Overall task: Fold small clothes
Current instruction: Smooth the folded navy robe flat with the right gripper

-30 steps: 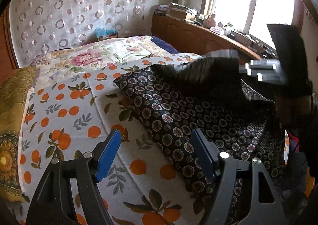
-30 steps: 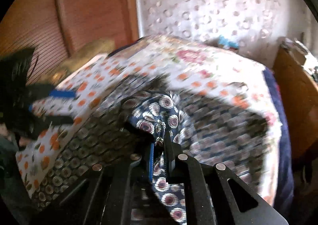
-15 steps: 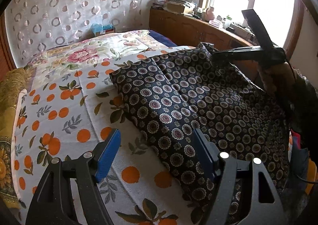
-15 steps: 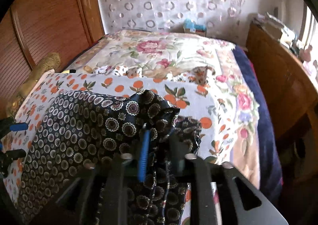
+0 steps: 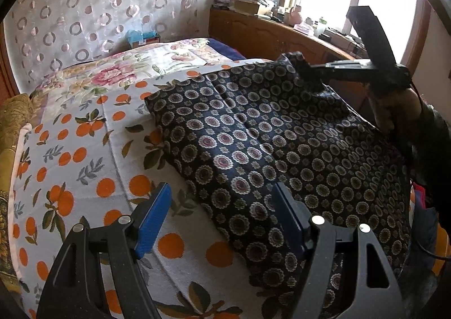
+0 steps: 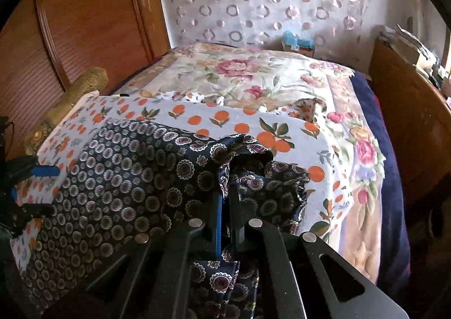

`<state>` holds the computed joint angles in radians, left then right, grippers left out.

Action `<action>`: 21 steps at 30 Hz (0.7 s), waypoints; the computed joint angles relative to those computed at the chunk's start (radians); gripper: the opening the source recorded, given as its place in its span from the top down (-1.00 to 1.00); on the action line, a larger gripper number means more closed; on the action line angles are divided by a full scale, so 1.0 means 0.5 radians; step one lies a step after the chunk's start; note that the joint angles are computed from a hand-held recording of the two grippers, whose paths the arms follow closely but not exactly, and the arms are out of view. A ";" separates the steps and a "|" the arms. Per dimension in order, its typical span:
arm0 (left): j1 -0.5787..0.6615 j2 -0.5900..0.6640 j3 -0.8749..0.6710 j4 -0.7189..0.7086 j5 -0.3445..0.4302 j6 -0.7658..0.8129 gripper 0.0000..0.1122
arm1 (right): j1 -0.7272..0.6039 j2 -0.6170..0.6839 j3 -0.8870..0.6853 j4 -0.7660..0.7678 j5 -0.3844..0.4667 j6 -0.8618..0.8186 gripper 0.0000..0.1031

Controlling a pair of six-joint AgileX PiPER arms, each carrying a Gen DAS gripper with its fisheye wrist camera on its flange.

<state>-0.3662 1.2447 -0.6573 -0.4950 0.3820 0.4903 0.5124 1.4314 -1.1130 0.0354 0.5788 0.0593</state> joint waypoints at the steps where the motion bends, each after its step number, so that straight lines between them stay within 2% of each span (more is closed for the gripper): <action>1: -0.013 -0.002 0.004 0.008 -0.004 -0.012 -0.32 | 0.009 -0.023 0.015 -0.086 -0.015 0.081 0.93; 4: -0.047 -0.015 0.027 0.049 -0.021 -0.059 -0.32 | -0.013 -0.080 0.057 -0.234 -0.043 0.249 0.94; 10: -0.052 -0.041 0.051 0.098 -0.015 -0.109 -0.32 | 0.002 -0.096 0.054 -0.583 0.053 0.577 0.93; 12: -0.053 -0.048 0.055 0.121 -0.010 -0.138 -0.32 | 0.103 -0.075 0.024 -0.881 0.162 0.866 0.77; 13: -0.052 -0.053 0.058 0.120 -0.009 -0.140 -0.32 | 0.160 -0.069 -0.007 -0.996 0.243 0.984 0.55; 14: -0.057 -0.064 0.066 0.130 -0.012 -0.156 -0.32 | 0.175 -0.091 0.009 -1.030 0.247 1.028 0.51; 16: -0.065 -0.089 0.079 0.150 -0.010 -0.183 -0.32 | 0.198 -0.160 0.052 -0.969 0.207 1.007 0.51; 21: -0.131 -0.171 0.128 0.247 -0.022 -0.321 -0.32 | 0.480 -0.310 0.198 -1.152 0.328 1.287 0.51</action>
